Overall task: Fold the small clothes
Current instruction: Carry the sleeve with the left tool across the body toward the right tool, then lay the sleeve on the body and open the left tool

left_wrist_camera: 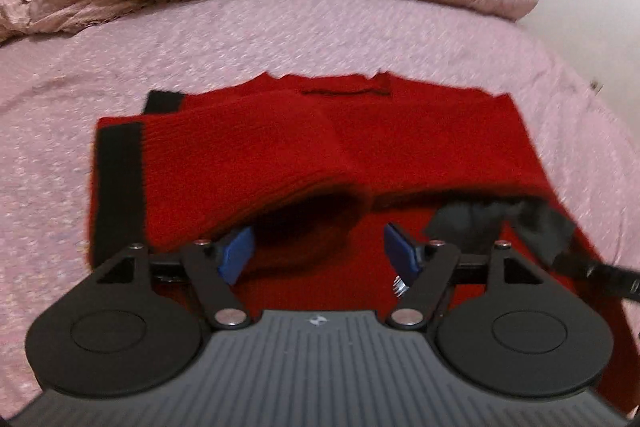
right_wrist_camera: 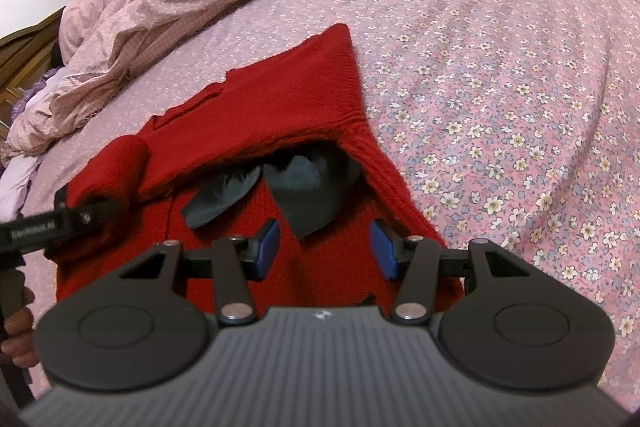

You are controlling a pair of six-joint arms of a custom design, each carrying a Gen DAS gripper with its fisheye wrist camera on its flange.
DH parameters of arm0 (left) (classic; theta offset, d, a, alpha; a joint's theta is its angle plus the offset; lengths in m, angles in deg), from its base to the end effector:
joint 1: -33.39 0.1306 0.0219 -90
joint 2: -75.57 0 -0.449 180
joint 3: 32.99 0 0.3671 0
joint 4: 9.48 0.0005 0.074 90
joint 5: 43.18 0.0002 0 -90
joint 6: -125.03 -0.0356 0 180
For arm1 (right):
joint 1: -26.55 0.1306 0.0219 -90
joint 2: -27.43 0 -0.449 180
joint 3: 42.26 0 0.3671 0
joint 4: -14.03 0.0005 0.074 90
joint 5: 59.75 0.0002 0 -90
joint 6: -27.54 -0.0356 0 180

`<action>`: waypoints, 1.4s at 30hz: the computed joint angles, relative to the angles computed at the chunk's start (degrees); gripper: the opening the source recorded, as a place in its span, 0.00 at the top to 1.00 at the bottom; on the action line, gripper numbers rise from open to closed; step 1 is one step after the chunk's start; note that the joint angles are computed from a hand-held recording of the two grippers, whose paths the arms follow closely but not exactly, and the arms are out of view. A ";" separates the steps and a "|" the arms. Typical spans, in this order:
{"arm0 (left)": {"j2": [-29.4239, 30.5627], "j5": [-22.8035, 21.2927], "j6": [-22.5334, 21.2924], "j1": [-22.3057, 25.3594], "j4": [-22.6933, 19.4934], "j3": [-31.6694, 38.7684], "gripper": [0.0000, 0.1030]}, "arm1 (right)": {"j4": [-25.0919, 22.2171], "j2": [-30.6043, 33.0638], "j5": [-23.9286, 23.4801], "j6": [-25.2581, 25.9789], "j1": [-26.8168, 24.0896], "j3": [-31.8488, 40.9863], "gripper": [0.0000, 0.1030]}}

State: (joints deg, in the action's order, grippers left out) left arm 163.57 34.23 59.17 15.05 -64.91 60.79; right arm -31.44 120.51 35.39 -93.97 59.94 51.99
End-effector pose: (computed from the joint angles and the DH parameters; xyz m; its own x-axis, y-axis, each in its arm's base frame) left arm 0.4216 -0.1321 0.5333 -0.7309 -0.1782 -0.6588 -0.1379 0.9840 -0.1132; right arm 0.4122 0.2673 0.5099 -0.7556 0.1254 -0.6429 -0.1169 0.9399 0.3207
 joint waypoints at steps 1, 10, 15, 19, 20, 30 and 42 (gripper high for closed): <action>-0.34 -0.03 0.20 0.25 -1.09 -0.03 0.26 | 0.08 0.04 -0.03 0.17 0.05 0.12 0.49; -5.46 -4.06 2.96 2.80 -6.18 -3.65 0.25 | 0.20 1.43 -0.84 4.24 1.36 3.38 0.49; -7.16 -6.79 4.56 4.85 -7.27 -5.44 0.25 | -0.42 4.10 -2.36 7.37 2.97 7.29 0.49; -7.77 -7.51 5.17 6.36 -7.46 -6.36 0.25 | -1.51 6.49 -3.40 11.39 5.11 11.26 0.49; -7.89 -7.57 5.22 6.67 -7.34 -6.64 0.25 | -1.96 7.29 -3.78 12.78 5.70 12.50 0.49; -8.08 -8.23 5.24 7.90 -5.91 -8.06 0.25 | -8.03 16.29 -0.45 28.36 11.53 25.40 0.39; -7.57 -7.52 5.67 9.55 -4.70 -9.16 0.25 | -7.36 23.09 6.56 42.59 15.33 32.91 0.38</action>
State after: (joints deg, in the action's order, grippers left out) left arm 156.01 26.71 64.83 24.61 -69.61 51.63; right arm -38.80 143.60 41.95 -51.38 75.27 84.90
